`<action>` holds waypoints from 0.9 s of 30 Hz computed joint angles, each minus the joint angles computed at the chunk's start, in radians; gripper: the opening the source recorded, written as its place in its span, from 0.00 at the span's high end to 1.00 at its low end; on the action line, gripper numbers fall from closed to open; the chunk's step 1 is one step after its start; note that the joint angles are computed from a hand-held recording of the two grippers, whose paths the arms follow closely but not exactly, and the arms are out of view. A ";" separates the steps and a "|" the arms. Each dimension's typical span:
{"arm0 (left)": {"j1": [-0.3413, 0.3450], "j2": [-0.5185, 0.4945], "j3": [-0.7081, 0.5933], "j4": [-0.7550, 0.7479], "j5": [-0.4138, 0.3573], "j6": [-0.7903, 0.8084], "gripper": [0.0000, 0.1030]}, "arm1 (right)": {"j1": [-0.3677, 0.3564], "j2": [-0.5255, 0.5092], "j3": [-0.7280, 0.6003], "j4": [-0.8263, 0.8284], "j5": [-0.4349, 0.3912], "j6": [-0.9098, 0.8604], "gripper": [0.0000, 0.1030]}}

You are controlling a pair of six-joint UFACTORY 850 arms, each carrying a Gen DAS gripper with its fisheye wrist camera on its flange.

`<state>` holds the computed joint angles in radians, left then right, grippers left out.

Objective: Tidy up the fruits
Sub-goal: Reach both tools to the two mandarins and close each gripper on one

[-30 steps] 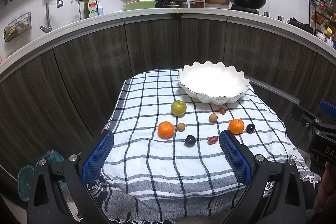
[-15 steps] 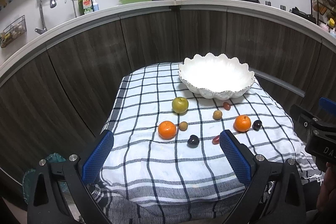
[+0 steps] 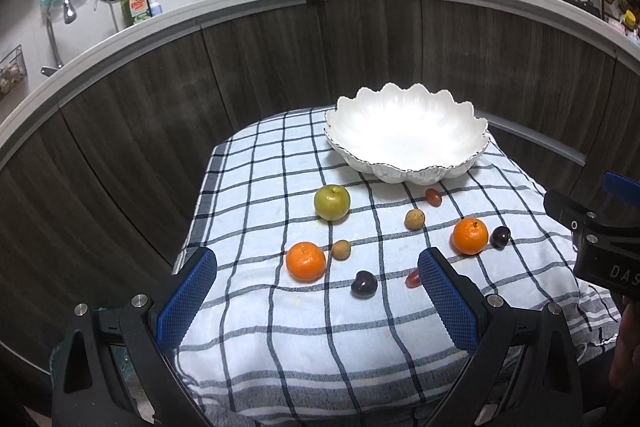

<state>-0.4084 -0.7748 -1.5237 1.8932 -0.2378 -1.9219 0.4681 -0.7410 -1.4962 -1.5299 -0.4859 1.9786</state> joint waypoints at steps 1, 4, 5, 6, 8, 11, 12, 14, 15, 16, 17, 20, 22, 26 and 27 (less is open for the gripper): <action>0.000 -0.010 -0.013 -0.027 0.005 0.031 0.01 | -0.005 -0.010 -0.013 0.017 0.004 -0.020 0.01; 0.001 -0.037 -0.049 -0.138 0.014 0.152 0.01 | -0.018 -0.034 -0.043 0.063 0.029 -0.075 0.03; 0.003 -0.046 -0.060 -0.172 0.019 0.186 0.02 | -0.021 -0.042 -0.052 0.079 0.037 -0.094 0.05; 0.004 -0.055 -0.073 -0.213 0.022 0.227 0.03 | -0.025 -0.051 -0.063 0.098 0.046 -0.119 0.05; 0.008 -0.076 -0.102 -0.325 0.027 0.339 0.04 | -0.031 -0.069 -0.088 0.145 0.063 -0.175 0.09; 0.019 -0.110 -0.149 -0.542 0.034 0.545 0.07 | -0.035 -0.103 -0.133 0.209 0.076 -0.261 0.12; 0.021 -0.121 -0.162 -0.589 0.032 0.590 0.08 | -0.035 -0.112 -0.144 0.219 0.079 -0.279 0.12; 0.026 -0.141 -0.185 -0.652 0.026 0.651 0.10 | -0.035 -0.137 -0.177 0.264 0.085 -0.335 0.14; 0.029 -0.153 -0.202 -0.701 0.021 0.698 0.12 | -0.037 -0.149 -0.194 0.287 0.090 -0.363 0.14; 0.033 -0.169 -0.223 -0.769 0.016 0.763 0.13 | -0.037 -0.163 -0.212 0.309 0.092 -0.390 0.15; 0.036 -0.182 -0.242 -0.833 0.010 0.822 0.16 | -0.038 -0.176 -0.231 0.330 0.092 -0.416 0.17; 0.046 -0.221 -0.293 -0.972 -0.001 0.949 0.17 | -0.041 -0.219 -0.289 0.419 0.090 -0.510 0.19; 0.049 -0.243 -0.320 -1.021 -0.006 1.000 0.18 | -0.043 -0.244 -0.323 0.487 0.087 -0.581 0.20; 0.054 -0.284 -0.373 -1.142 -0.026 1.123 0.20 | -0.049 -0.290 -0.383 0.620 0.078 -0.721 0.28; 0.056 -0.295 -0.388 -1.181 -0.032 1.161 0.21 | -0.051 -0.300 -0.397 0.651 0.075 -0.754 0.29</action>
